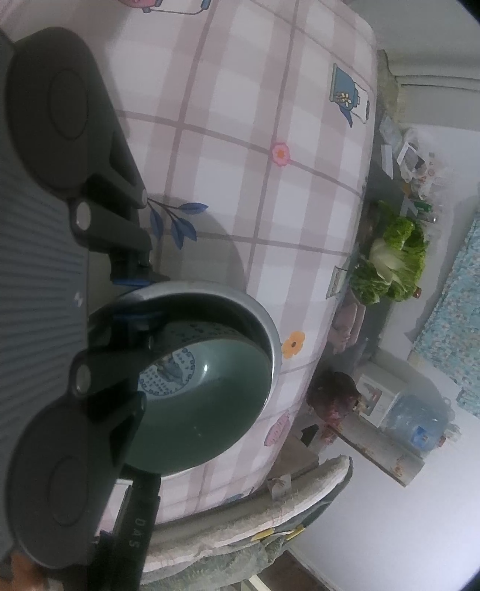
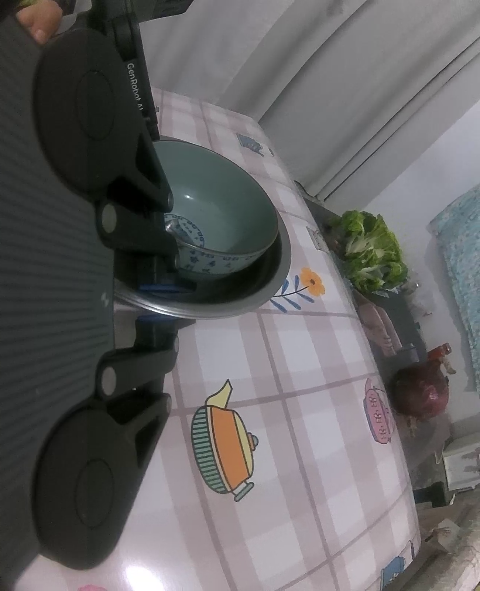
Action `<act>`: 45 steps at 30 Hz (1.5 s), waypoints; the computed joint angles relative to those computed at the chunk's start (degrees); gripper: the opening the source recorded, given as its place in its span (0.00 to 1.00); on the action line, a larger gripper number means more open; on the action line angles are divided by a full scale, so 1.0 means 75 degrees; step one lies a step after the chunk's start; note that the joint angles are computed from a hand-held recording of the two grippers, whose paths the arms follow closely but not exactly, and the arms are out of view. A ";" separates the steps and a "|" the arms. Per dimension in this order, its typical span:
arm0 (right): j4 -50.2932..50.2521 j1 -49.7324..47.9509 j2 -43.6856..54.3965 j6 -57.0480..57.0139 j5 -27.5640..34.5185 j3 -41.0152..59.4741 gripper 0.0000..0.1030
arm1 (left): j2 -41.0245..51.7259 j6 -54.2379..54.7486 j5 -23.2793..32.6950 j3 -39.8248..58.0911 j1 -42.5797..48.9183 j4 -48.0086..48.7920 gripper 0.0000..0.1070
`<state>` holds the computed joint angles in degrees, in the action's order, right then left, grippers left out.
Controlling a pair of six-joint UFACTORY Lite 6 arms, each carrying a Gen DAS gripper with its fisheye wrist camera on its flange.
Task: Organize plates and bowls
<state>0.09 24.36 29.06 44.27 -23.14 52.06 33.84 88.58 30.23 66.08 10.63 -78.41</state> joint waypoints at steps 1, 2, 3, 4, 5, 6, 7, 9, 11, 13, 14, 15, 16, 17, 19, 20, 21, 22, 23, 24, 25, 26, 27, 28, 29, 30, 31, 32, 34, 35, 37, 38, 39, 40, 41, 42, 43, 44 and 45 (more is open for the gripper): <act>0.0043 0.0005 -0.0056 -0.0034 -0.0004 -0.0040 0.10 | -0.0034 -0.0010 -0.0002 -0.0024 -0.0009 -0.0011 0.13; 0.0086 0.0016 -0.0100 -0.0068 -0.0011 -0.0077 0.10 | -0.0095 0.0011 0.0000 -0.0080 -0.0004 -0.0030 0.13; 0.0122 0.0029 -0.0155 -0.0092 -0.0016 -0.0119 0.10 | -0.0176 0.0025 0.0002 -0.0142 0.0001 -0.0042 0.13; 0.0149 0.0038 -0.0225 -0.0102 -0.0025 -0.0174 0.10 | -0.0272 0.0055 0.0000 -0.0225 -0.0001 -0.0075 0.13; 0.0201 0.0054 -0.0307 -0.0138 -0.0031 -0.0235 0.10 | -0.0359 0.0070 0.0007 -0.0296 0.0006 -0.0087 0.13; 0.0279 0.0084 -0.0386 -0.0191 -0.0030 -0.0292 0.10 | -0.0467 0.0063 0.0028 -0.0376 0.0021 -0.0075 0.13; 0.0377 0.0118 -0.0496 -0.0255 -0.0025 -0.0373 0.10 | -0.0563 0.0070 0.0054 -0.0453 0.0040 -0.0066 0.13; 0.0588 0.0198 -0.0771 -0.0388 0.0020 -0.0569 0.10 | -0.0824 0.0036 0.0163 -0.0642 0.0113 0.0022 0.13; 0.0882 0.0312 -0.1105 -0.0564 0.0064 -0.0812 0.10 | -0.1121 0.0082 0.0291 -0.0886 0.0216 0.0064 0.13; 0.1411 0.0504 -0.1475 -0.0967 0.0127 -0.1054 0.10 | -0.1519 0.0097 0.0424 -0.1208 0.0343 0.0167 0.13; 0.1725 0.0618 -0.1684 -0.1204 0.0164 -0.1192 0.10 | -0.1706 0.0124 0.0501 -0.1370 0.0418 0.0209 0.13; 0.2050 0.0739 -0.1901 -0.1436 0.0186 -0.1344 0.10 | -0.1920 0.0146 0.0585 -0.1550 0.0500 0.0258 0.13; 0.2480 0.0906 -0.2186 -0.1739 0.0208 -0.1545 0.10 | -0.2166 0.0172 0.0665 -0.1758 0.0584 0.0304 0.13; 0.2865 0.1059 -0.2443 -0.1997 0.0231 -0.1725 0.10 | -0.2431 0.0205 0.0746 -0.1983 0.0672 0.0356 0.13; 0.3659 0.1370 -0.2946 -0.2488 0.0285 -0.2074 0.10 | -0.2941 0.0140 0.0956 -0.2379 0.0880 0.0578 0.12; 0.4217 0.1575 -0.3241 -0.2858 0.0313 -0.2269 0.10 | -0.3174 0.0131 0.1055 -0.2563 0.0975 0.0670 0.12; 0.4714 0.1750 -0.3497 -0.3206 0.0329 -0.2431 0.10 | -0.3438 0.0115 0.1207 -0.2774 0.1116 0.0797 0.12; 0.5361 0.1995 -0.3787 -0.3633 0.0306 -0.2627 0.10 | -0.3688 0.0107 0.1352 -0.2984 0.1256 0.0908 0.12; 0.6102 0.2286 -0.4087 -0.4130 0.0258 -0.2830 0.10 | -0.3902 0.0117 0.1481 -0.3167 0.1389 0.1010 0.12; 0.6755 0.2572 -0.4346 -0.4546 0.0192 -0.3011 0.10 | -0.4134 0.0127 0.1632 -0.3366 0.1555 0.1131 0.12; 0.7282 0.2837 -0.4547 -0.4833 0.0110 -0.3163 0.10 | -0.4381 0.0165 0.1795 -0.3598 0.1758 0.1258 0.12; 0.7847 0.3172 -0.4754 -0.5091 -0.0008 -0.3338 0.11 | -0.4575 0.0215 0.1917 -0.3790 0.1933 0.1364 0.12; 0.8273 0.3480 -0.4892 -0.5240 -0.0133 -0.3476 0.11 | -0.4795 0.0277 0.2064 -0.4014 0.2153 0.1498 0.12; 0.8794 0.3955 -0.4959 -0.5318 -0.0354 -0.3595 0.11 | -0.4980 0.0329 0.2176 -0.4209 0.2348 0.1630 0.12; 0.9220 0.4406 -0.4956 -0.5335 -0.0577 -0.3674 0.11 | -0.5137 0.0387 0.2267 -0.4389 0.2535 0.1759 0.12; 0.9625 0.4932 -0.4919 -0.5225 -0.0810 -0.3753 0.11 | -0.5286 0.0480 0.2359 -0.4585 0.2750 0.1883 0.12; 0.9845 0.5327 -0.4824 -0.5043 -0.0986 -0.3783 0.11 | -0.5407 0.0604 0.2440 -0.4769 0.2967 0.1992 0.12; 1.0060 0.5720 -0.4689 -0.4877 -0.1155 -0.3785 0.11 | -0.5486 0.0708 0.2487 -0.4916 0.3146 0.2097 0.12; 1.0384 0.6471 -0.4299 -0.4407 -0.1451 -0.3726 0.11 | -0.5607 0.0961 0.2513 -0.5221 0.3494 0.2279 0.12; 1.0474 0.6728 -0.4095 -0.4232 -0.1538 -0.3660 0.11 | -0.5642 0.1093 0.2494 -0.5351 0.3627 0.2341 0.12; 1.0598 0.7258 -0.3632 -0.3741 -0.1697 -0.3535 0.12 | -0.5665 0.1367 0.2424 -0.5591 0.3894 0.2461 0.12; 1.0619 0.7431 -0.3479 -0.3545 -0.1742 -0.3506 0.12 | -0.5651 0.1463 0.2376 -0.5676 0.3965 0.2491 0.12; 1.0636 0.7608 -0.3314 -0.3317 -0.1772 -0.3479 0.12 | -0.5597 0.1565 0.2314 -0.5750 0.4043 0.2521 0.12; 1.0614 0.7717 -0.3202 -0.3139 -0.1784 -0.3473 0.12 | -0.5586 0.1673 0.2283 -0.5841 0.4155 0.2567 0.12; 1.0589 0.7816 -0.3098 -0.2965 -0.1794 -0.3469 0.12 | -0.5560 0.1790 0.2224 -0.5917 0.4216 0.2557 0.12; 1.0550 0.7855 -0.3017 -0.2854 -0.1784 -0.3463 0.12 | -0.5546 0.1917 0.2145 -0.5991 0.4262 0.2529 0.12; 1.0590 0.7913 -0.2942 -0.2840 -0.1776 -0.3429 0.12 | -0.5599 0.2056 0.2095 -0.6099 0.4330 0.2511 0.13; 1.0646 0.7945 -0.2883 -0.2882 -0.1770 -0.3390 0.12 | -0.5622 0.2193 0.2015 -0.6196 0.4359 0.2466 0.13; 1.0700 0.7951 -0.2806 -0.2959 -0.1759 -0.3321 0.12 | -0.5599 0.2276 0.1959 -0.6225 0.4365 0.2432 0.13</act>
